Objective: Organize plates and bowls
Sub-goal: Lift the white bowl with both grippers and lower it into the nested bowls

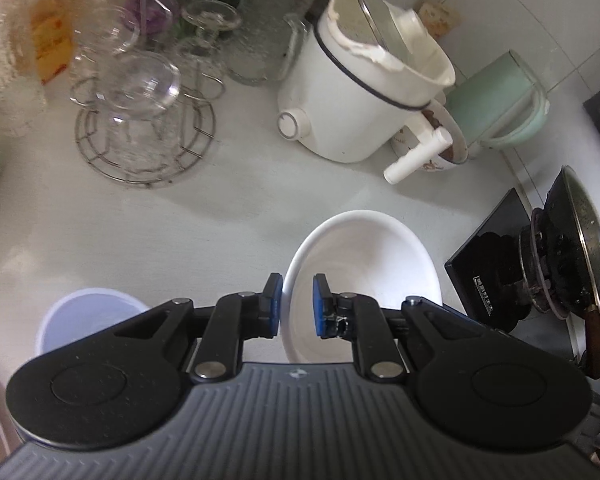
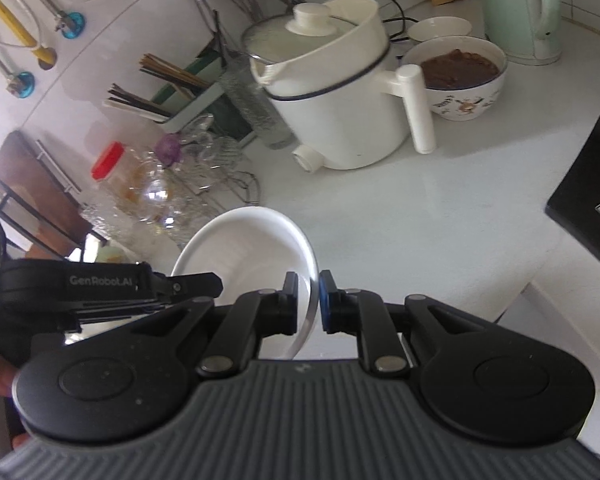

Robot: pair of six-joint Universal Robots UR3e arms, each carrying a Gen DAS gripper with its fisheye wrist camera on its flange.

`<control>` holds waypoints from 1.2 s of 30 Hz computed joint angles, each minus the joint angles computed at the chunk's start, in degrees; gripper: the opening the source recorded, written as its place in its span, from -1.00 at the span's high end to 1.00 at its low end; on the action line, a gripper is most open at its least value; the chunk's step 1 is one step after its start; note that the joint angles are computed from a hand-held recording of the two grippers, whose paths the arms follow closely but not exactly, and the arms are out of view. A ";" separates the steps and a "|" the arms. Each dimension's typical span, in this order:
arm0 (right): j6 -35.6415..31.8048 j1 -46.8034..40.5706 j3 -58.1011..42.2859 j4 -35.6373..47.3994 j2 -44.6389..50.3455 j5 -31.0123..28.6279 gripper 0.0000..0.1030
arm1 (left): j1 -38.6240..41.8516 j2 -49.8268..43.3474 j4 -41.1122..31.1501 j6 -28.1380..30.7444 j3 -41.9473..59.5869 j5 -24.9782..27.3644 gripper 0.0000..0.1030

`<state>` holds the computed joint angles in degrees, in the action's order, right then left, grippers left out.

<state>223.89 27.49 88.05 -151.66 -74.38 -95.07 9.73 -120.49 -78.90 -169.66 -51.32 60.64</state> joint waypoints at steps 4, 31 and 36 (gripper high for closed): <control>1.37 2.13 -5.55 1.93 2.47 -1.20 0.71 | 3.59 1.40 -2.18 1.59 0.27 -2.65 0.67; 1.93 12.37 -47.22 22.78 27.79 -3.98 0.70 | 22.56 9.58 -6.66 15.23 -11.87 -7.96 0.67; 1.08 13.58 -55.32 28.84 32.87 -4.69 0.70 | 23.07 10.05 -5.72 16.96 -15.17 -5.69 0.67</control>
<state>224.97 41.07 32.74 -122.83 -41.51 -99.77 32.80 -110.44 -84.62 -152.70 -66.49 54.95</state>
